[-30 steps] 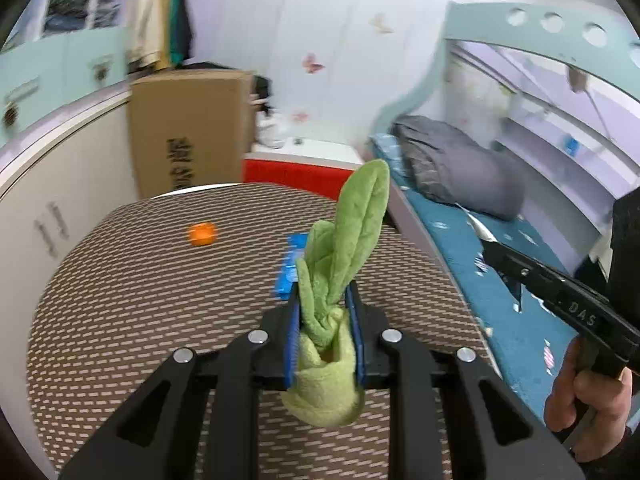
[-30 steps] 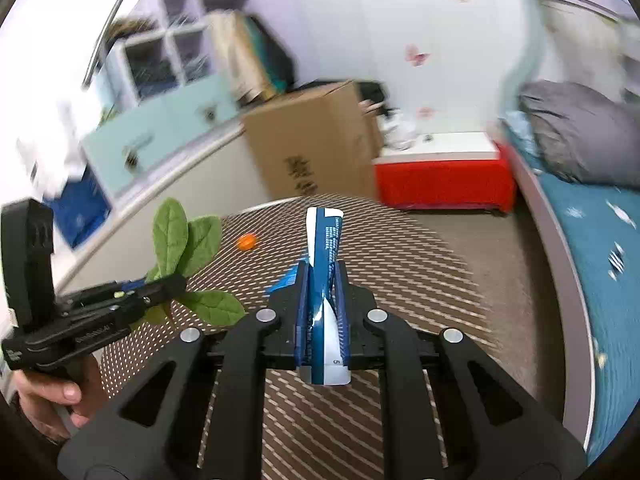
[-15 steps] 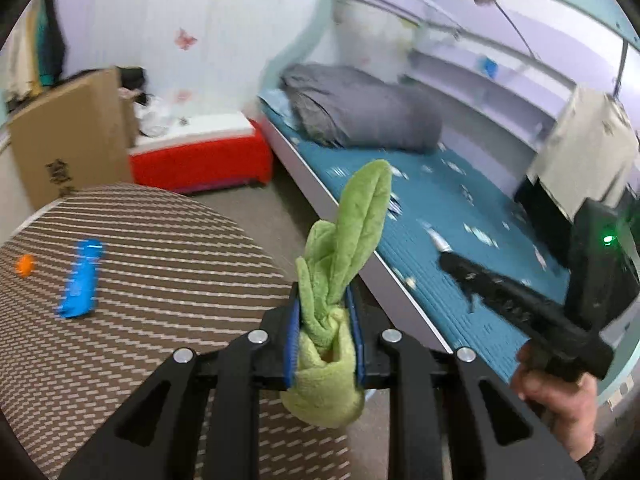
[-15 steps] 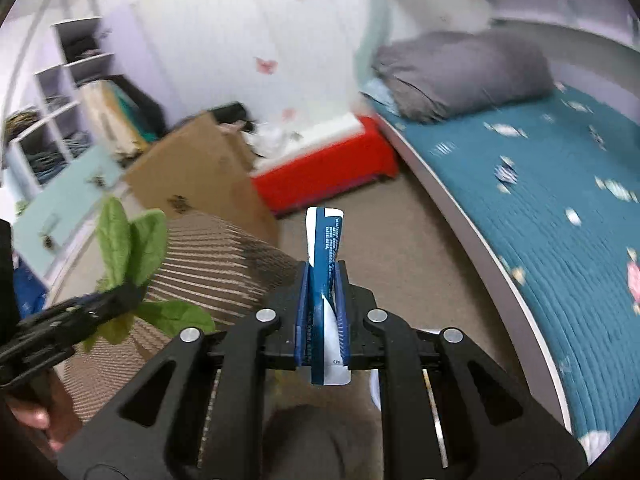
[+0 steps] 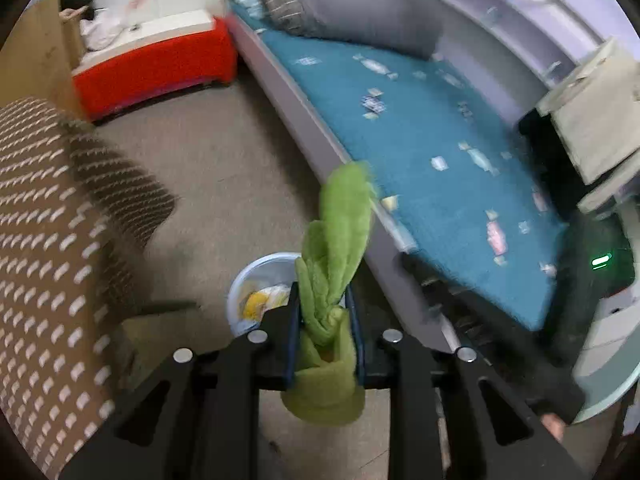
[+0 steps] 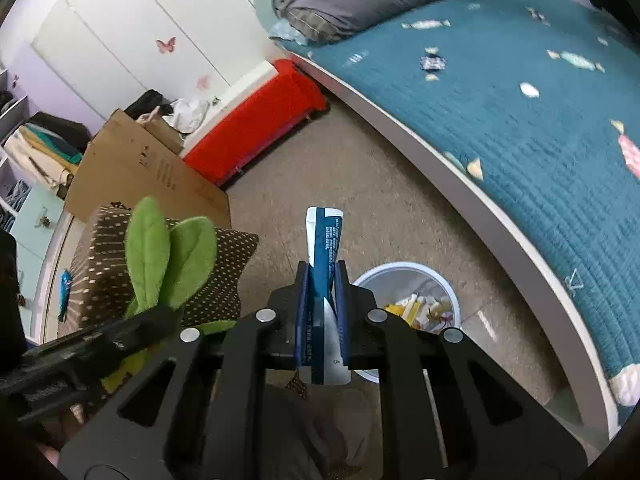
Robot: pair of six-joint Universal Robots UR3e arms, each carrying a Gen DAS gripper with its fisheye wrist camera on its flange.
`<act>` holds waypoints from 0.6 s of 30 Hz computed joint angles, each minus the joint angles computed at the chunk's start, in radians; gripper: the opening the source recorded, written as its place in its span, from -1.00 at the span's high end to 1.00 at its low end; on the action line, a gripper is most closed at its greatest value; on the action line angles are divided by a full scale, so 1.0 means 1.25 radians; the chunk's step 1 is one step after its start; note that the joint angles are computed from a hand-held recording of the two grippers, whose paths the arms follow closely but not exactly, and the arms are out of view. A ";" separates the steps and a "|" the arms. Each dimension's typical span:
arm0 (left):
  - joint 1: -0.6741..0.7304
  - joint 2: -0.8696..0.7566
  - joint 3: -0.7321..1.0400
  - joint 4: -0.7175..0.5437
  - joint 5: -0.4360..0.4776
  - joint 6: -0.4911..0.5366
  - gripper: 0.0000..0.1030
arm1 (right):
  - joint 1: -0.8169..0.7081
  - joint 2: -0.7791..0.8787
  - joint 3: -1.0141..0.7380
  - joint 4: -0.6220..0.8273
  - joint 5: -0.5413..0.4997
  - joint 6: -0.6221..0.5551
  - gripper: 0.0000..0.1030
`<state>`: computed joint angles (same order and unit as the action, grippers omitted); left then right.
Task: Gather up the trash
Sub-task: 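Carry the plush leaves and tube to the bin and open both grippers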
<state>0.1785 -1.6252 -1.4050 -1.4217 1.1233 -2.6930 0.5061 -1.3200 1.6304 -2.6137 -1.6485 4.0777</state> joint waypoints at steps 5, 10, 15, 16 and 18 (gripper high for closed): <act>-0.076 -0.102 0.095 -0.002 0.094 -0.031 0.02 | -0.022 0.017 0.037 -0.033 0.036 0.027 0.69; -0.082 -0.112 0.103 0.009 0.112 -0.030 -0.74 | -0.036 0.002 0.107 -0.071 0.036 0.101 -0.55; -0.037 -0.035 0.071 -0.025 0.021 0.009 -0.76 | 0.006 -0.055 0.121 -0.021 -0.025 0.159 -0.88; -0.024 -0.003 0.054 -0.030 0.000 0.030 -0.78 | 0.015 -0.064 0.113 -0.003 -0.040 0.166 -0.88; 0.008 0.064 0.017 -0.052 -0.039 0.069 -0.79 | 0.048 -0.088 0.092 0.038 -0.091 0.192 -0.88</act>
